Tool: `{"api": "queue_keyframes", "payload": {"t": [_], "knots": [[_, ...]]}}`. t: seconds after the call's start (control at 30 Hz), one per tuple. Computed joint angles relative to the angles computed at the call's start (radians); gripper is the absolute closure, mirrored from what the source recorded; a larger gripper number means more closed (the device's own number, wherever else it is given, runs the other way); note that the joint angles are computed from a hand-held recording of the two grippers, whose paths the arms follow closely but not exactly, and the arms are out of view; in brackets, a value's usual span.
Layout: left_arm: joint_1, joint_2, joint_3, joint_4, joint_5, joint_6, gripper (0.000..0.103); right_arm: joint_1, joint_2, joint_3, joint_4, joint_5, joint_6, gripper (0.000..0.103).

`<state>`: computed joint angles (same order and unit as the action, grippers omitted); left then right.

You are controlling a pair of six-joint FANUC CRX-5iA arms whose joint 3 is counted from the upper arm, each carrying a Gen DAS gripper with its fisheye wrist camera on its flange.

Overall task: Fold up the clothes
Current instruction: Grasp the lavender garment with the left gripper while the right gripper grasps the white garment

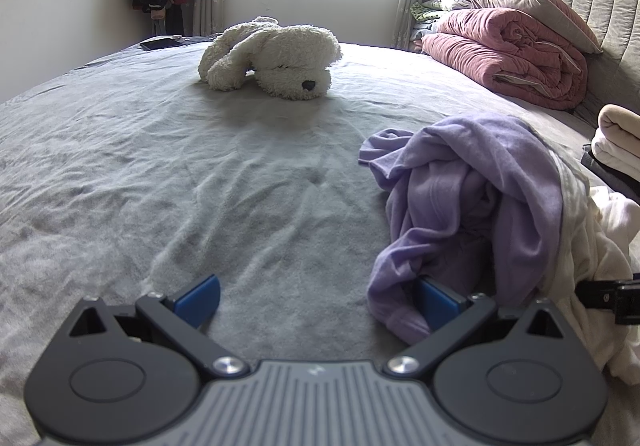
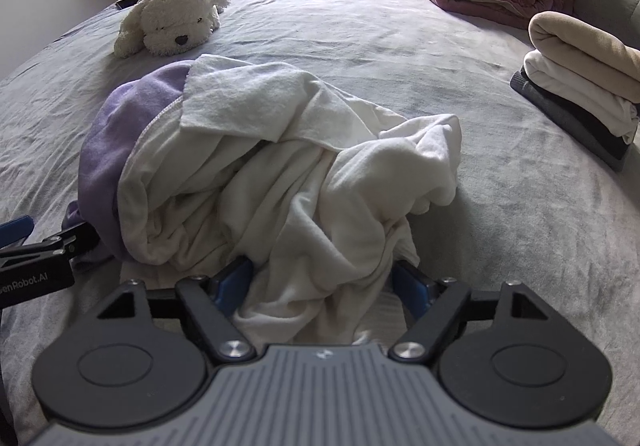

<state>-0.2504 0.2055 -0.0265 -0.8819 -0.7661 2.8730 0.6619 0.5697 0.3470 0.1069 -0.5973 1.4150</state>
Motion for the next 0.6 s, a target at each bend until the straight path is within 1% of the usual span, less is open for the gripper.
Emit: {"api": "queue_keyframes", "payload": {"t": [0.03,0.07,0.1,0.13,0.17,0.27,0.4,0.47,0.53,0.6], "knots": [[0.000,0.004,0.005,0.000,-0.003,0.000,0.000,-0.004,-0.002,-0.001,-0.006,0.006,-0.003,0.043],[-0.005,0.009,0.011,-0.005,-0.013,-0.001,0.000,-0.009,-0.003,0.002,-0.021,0.009,-0.003,0.055],[-0.007,0.011,0.014,-0.007,-0.019,-0.002,0.000,-0.015,-0.004,0.007,-0.035,0.010,-0.005,0.062],[-0.004,0.011,0.015,-0.002,-0.018,-0.006,0.000,-0.020,-0.004,0.013,-0.049,0.010,-0.011,0.071],[0.001,0.011,0.018,0.011,-0.017,-0.016,0.000,-0.023,-0.006,0.013,-0.048,0.018,-0.026,0.077],[0.021,0.004,0.021,0.060,-0.007,-0.057,0.000,-0.023,-0.018,-0.026,0.028,0.078,-0.121,0.078],[0.068,-0.044,-0.024,0.153,0.098,-0.127,0.001,-0.031,-0.028,-0.041,0.058,0.117,-0.187,0.079],[0.074,-0.064,-0.041,0.156,0.144,-0.136,0.001,-0.033,-0.036,-0.052,0.072,0.140,-0.209,0.079],[0.081,-0.073,-0.049,0.160,0.183,-0.163,0.004,-0.033,-0.044,-0.066,0.097,0.164,-0.234,0.079],[0.099,-0.075,-0.058,0.192,0.227,-0.208,0.014,-0.035,-0.046,-0.072,0.108,0.176,-0.250,0.079]]}}
